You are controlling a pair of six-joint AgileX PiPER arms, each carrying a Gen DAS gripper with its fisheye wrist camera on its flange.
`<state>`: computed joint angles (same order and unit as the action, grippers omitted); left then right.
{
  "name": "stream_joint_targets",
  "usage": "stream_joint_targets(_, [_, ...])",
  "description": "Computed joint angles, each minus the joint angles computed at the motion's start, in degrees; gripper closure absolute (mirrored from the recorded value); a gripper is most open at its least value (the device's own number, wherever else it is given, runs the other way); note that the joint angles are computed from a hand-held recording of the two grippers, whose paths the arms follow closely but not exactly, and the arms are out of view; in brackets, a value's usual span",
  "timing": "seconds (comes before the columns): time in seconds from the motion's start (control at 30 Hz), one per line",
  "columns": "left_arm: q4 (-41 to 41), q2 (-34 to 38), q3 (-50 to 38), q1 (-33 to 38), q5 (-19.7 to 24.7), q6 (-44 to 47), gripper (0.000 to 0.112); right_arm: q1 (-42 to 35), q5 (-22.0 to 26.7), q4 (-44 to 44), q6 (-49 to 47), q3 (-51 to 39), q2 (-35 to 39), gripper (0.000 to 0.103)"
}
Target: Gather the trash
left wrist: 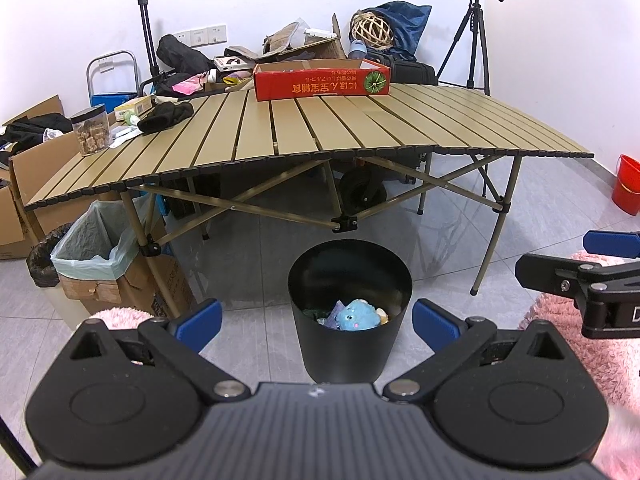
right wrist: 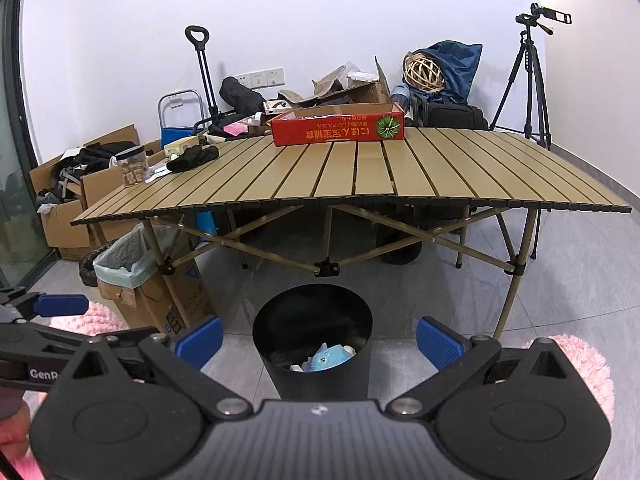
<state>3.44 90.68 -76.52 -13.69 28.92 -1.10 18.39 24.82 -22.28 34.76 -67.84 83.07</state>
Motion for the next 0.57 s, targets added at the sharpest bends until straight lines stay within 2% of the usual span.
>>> stream_joint_targets(0.57, [1.43,0.08,0.29,-0.39,-0.8,-1.57,0.009,0.21,-0.44,0.32,-0.17,0.35,0.45,0.0])
